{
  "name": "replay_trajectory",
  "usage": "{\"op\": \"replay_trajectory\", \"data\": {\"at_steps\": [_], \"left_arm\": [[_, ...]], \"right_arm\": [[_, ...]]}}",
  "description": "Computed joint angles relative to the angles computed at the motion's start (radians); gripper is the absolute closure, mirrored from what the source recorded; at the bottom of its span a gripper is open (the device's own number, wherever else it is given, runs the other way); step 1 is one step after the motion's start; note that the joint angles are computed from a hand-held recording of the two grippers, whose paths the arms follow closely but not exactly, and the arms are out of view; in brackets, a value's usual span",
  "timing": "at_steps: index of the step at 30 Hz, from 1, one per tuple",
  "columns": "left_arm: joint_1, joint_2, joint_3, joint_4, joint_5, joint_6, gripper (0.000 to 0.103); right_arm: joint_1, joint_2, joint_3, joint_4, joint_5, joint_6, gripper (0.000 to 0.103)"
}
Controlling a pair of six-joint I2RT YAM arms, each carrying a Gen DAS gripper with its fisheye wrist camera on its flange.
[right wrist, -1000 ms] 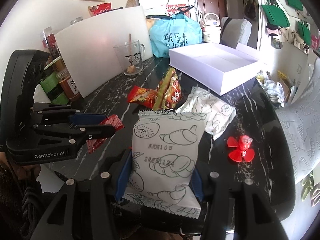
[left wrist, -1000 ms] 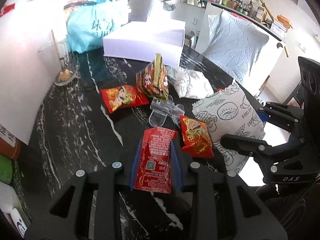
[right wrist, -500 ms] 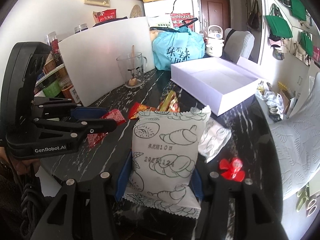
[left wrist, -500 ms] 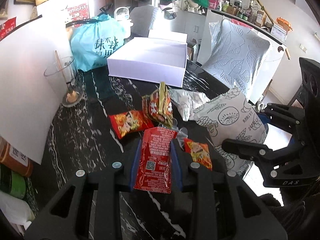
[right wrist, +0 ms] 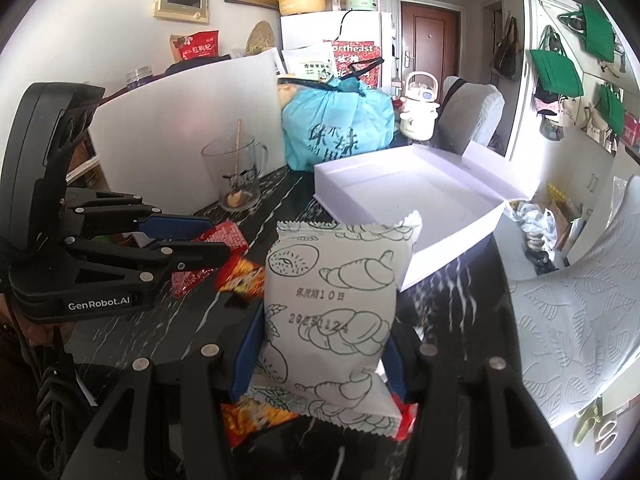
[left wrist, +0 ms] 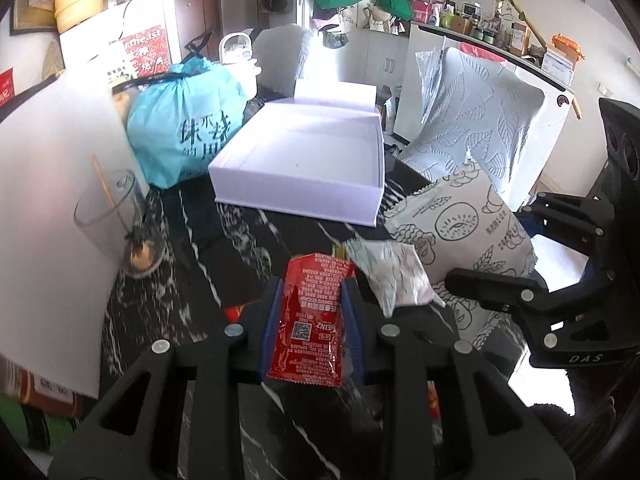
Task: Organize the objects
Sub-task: 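Carry the red sachet and white bread packet with both grippers toward the white box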
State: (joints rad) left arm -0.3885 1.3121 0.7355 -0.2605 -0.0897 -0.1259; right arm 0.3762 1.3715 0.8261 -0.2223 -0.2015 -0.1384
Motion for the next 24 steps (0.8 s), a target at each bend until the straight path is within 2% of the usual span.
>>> {"op": "replay_trajectory", "data": {"at_steps": [10,24], "left_arm": [[0.035,0.172,0.186,0.013,0.005,0.063,0.075],[0.086,0.457,0.484,-0.011,0.05,0.127,0.075]], "right_arm": [[-0.082,0.168,0.189,-0.039,-0.08,-0.035,0.049],[-0.148,0.398,0.474,-0.099,-0.094,-0.1,0.049]]}}
